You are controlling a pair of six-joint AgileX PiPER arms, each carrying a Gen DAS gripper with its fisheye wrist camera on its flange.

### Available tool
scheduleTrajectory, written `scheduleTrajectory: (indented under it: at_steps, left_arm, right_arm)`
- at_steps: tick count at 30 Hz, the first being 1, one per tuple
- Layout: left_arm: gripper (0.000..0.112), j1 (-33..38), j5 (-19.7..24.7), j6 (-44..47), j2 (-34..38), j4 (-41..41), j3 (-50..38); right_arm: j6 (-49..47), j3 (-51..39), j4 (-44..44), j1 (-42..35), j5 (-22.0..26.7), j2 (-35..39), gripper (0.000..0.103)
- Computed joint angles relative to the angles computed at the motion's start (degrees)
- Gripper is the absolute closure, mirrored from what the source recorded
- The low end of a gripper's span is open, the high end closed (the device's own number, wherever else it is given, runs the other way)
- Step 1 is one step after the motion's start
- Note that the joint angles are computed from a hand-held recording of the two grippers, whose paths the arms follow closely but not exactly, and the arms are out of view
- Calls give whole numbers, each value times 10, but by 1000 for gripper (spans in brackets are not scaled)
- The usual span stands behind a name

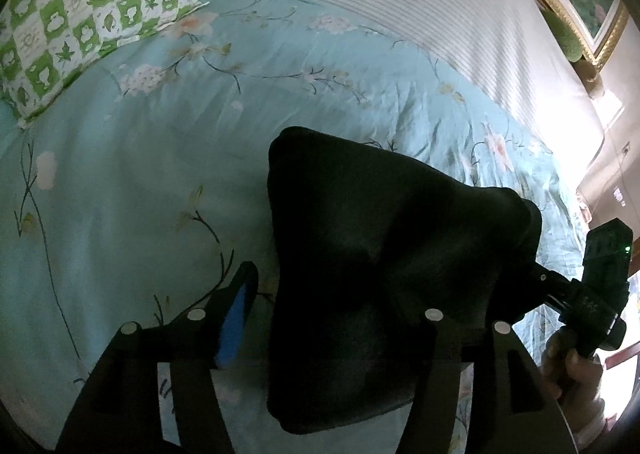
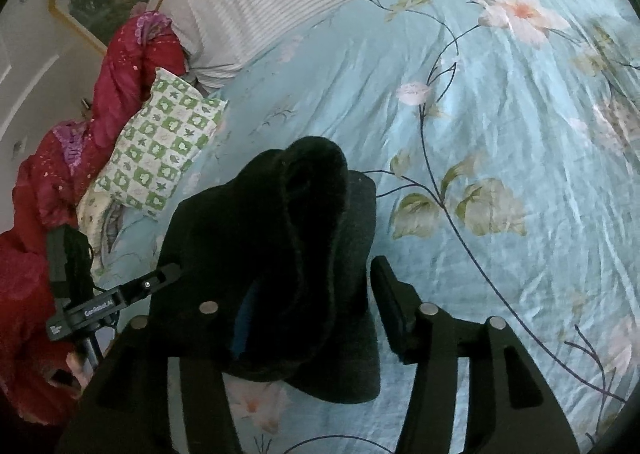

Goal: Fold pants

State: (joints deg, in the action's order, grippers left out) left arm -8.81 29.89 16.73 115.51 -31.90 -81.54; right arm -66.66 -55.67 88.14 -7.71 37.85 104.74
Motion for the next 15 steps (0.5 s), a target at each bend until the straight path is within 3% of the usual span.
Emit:
scheduleTrajectory:
  at_steps: [5, 10, 15]
  left_arm:
    - [39, -2, -9, -12, -9, 6, 16]
    - [33, -4, -18, -12, -25, 5, 39]
    - [31, -19, -44, -37, -50, 35, 70]
  right_arm:
    - [-5, 17, 4, 6, -29, -18, 37]
    - [-22, 43, 14, 8, -49, -46, 36]
    - [-26, 58, 9, 26, -85, -76, 24]
